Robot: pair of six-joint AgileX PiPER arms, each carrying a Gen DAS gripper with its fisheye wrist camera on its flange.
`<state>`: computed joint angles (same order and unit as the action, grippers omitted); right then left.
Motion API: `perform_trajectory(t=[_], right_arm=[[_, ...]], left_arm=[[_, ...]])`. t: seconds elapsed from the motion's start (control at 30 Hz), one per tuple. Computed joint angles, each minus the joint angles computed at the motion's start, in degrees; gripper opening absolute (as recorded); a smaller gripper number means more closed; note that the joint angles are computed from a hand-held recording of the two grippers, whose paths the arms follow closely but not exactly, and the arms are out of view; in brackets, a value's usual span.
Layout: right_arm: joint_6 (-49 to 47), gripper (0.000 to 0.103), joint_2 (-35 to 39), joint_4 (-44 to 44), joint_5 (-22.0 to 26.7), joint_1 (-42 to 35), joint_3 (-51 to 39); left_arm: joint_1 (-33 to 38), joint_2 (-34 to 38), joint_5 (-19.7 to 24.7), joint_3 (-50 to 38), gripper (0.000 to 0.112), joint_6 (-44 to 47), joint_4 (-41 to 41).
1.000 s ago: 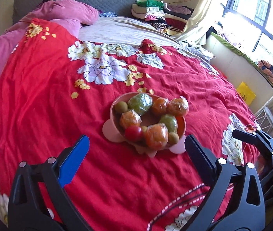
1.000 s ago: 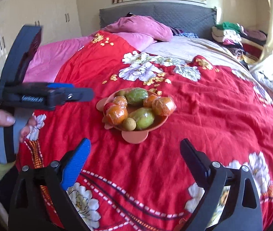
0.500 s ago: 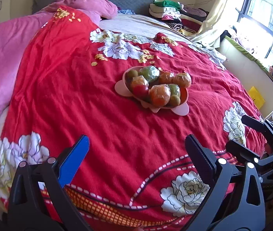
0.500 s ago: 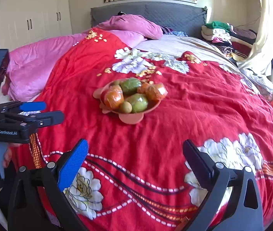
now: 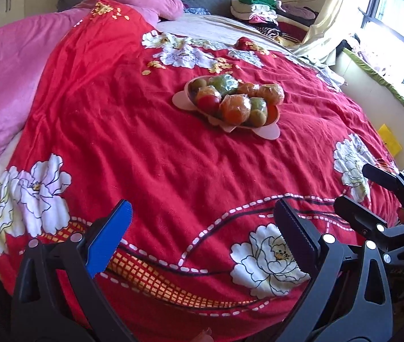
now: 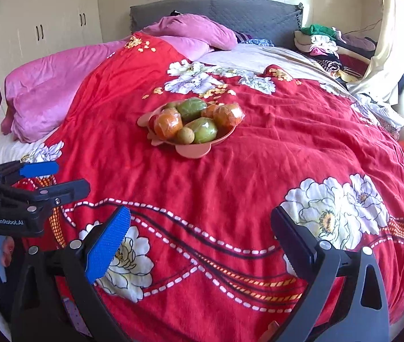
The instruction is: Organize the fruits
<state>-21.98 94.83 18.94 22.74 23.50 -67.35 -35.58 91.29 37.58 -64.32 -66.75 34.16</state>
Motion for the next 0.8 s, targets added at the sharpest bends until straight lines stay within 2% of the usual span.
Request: perform_trajectory(t=[0.23, 0.8], right_arm=[[-0.2, 0.098, -0.1, 1.1, -0.1, 0.2, 0.5], [-1.2, 0.098, 0.2, 3.0, 0.8, -0.8, -0.2]], left_arm=[[-0.6, 0.1, 2.1, -0.6, 0.093, -1.2, 1.0], [-0.7, 0.0, 3.2, -0.9, 0.093, -0.7, 0.8]])
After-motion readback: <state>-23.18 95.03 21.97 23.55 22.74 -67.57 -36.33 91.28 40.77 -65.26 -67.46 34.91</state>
